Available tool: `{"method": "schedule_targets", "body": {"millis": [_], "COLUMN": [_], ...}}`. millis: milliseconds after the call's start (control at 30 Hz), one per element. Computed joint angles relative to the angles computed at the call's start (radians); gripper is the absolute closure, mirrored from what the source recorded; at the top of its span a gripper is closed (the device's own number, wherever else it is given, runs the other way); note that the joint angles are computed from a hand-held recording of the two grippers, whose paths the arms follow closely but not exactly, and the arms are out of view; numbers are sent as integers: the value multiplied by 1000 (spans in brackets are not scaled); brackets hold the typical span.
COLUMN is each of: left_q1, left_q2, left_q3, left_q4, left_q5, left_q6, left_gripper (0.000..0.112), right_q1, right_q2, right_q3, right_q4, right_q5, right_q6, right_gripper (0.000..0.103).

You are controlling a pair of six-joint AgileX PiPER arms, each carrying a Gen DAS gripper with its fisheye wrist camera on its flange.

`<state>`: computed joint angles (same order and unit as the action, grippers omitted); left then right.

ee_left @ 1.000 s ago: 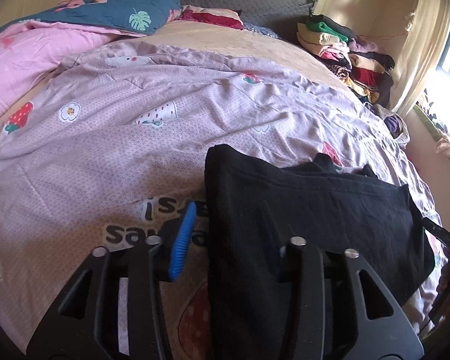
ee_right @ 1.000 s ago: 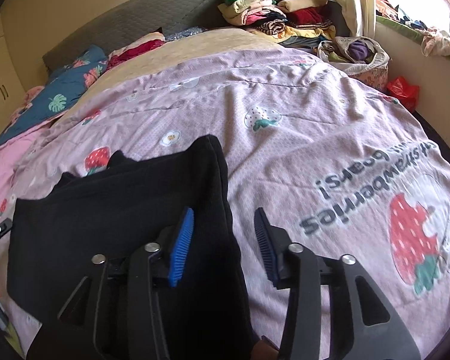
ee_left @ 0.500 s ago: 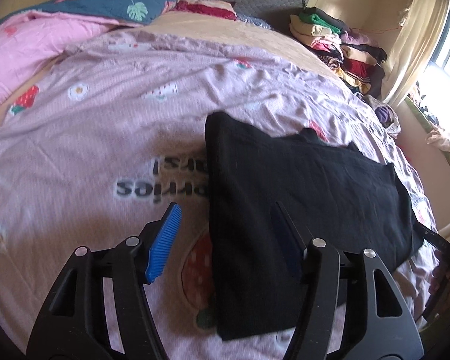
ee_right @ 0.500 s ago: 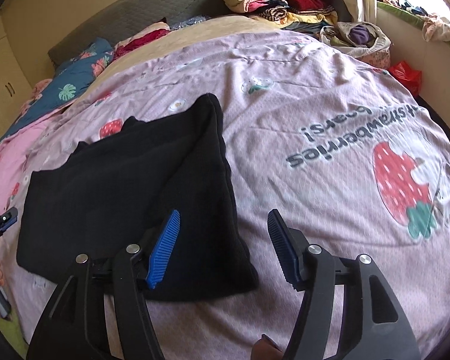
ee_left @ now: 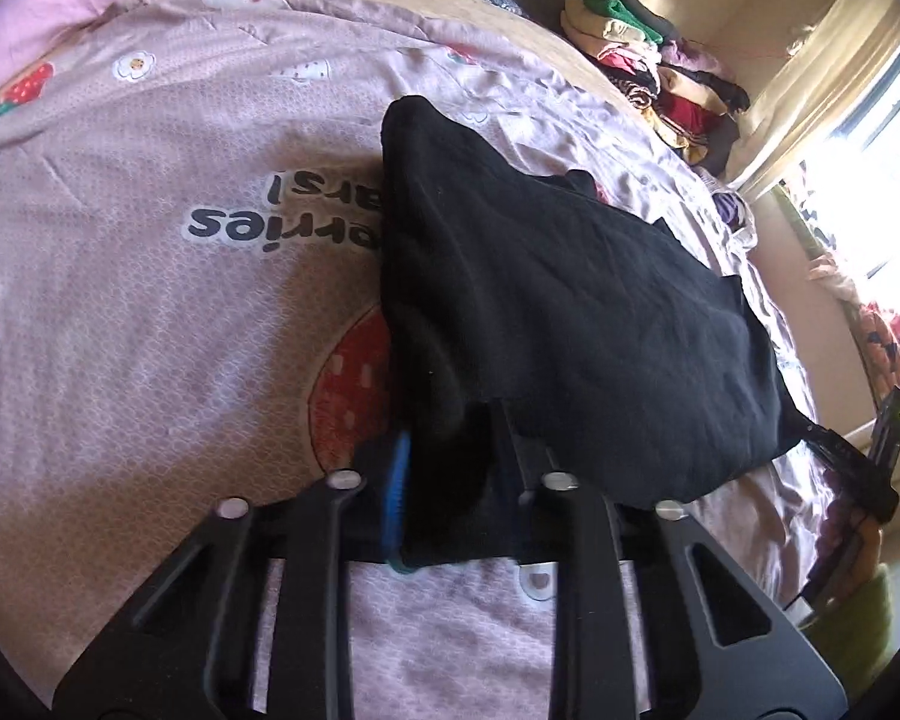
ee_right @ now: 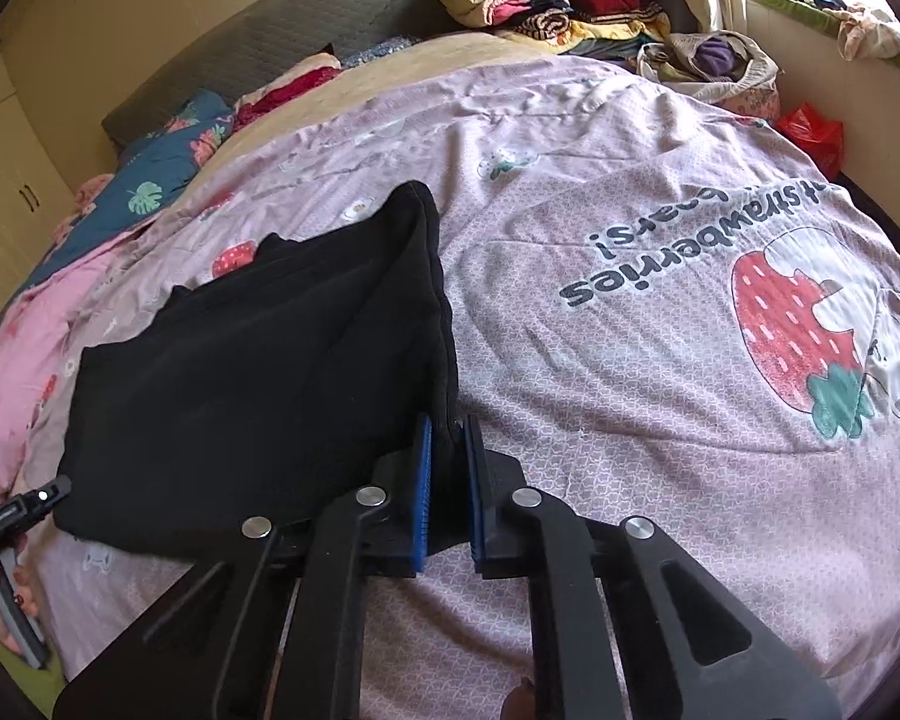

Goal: Fold small clothes

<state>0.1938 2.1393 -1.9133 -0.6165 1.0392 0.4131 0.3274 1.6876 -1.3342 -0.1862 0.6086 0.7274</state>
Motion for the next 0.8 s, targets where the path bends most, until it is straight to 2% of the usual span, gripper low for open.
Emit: {"method": "schedule_targets", "body": {"millis": [133,400,567,800], "left_q1": [-16,-17,-28,-37], "left_q2": [-35,-32,-44,-70], "left_q3": [21,23,33,69], "left_q4": [35,69,91,110], "left_q5": [-7,9,-4,-30], "left_q6": [18,19,13,13], "left_gripper": [106,105,103,102], "right_q1": [-2,1,33,43], "right_q2": [-31,-23,-20,-37], "right_q3": [27,53,45,72], "right_q4": [-11,-32,-107,-136], "right_q5": [-22,-6,27,36], "right_q6": [18,80,158,214], "right_gripper": [96,96,95,91]}}
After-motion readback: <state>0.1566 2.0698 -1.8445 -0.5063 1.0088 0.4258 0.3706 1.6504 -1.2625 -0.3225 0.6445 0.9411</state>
